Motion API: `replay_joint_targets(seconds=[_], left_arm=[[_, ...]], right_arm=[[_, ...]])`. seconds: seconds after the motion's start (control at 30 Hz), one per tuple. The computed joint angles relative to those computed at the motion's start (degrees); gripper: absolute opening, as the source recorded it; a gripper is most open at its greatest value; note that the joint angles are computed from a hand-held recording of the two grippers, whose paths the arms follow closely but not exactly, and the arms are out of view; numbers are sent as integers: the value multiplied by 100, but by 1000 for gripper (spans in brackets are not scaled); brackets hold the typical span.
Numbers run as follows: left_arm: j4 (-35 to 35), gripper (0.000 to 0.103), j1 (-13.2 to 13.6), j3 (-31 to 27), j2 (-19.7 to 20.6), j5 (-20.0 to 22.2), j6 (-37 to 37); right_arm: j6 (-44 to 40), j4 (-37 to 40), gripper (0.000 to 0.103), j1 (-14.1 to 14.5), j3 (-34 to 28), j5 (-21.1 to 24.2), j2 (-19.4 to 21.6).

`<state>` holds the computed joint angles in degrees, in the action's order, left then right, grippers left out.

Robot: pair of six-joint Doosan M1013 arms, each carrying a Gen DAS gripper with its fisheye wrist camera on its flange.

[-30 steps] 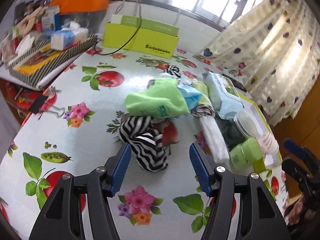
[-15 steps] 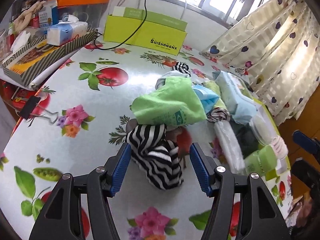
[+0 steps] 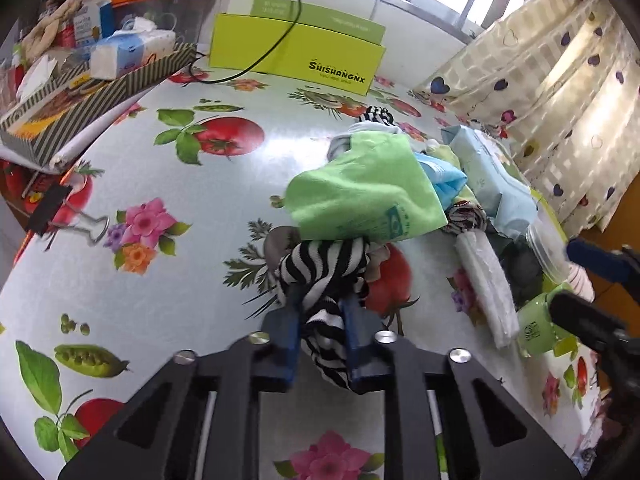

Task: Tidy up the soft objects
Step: 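Grasp the black-and-white striped cloth with the left gripper, then grasp the white folded cloth with the right gripper while left holds striped cloth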

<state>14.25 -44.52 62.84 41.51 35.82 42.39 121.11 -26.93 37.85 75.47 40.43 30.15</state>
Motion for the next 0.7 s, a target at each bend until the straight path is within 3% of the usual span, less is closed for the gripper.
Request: replay_joint_targets(seconds=[0.27, 0.53, 0.67, 0.7], left_arm=[[-163, 14, 27, 439, -236, -469, 40], [-173, 14, 47, 670, -375, -732, -9], [-251, 14, 58, 749, -420, -857, 70], [-277, 14, 61, 763, -429, -881, 101]], right_arm=[[-949, 502, 44, -66, -813, 1291, 550], [-1428, 604, 38, -80, -1376, 2165, 943], [-1487, 566, 23, -84, -1460, 2292, 1031], [-1508, 573, 14, -83, -1442, 2245, 1019]])
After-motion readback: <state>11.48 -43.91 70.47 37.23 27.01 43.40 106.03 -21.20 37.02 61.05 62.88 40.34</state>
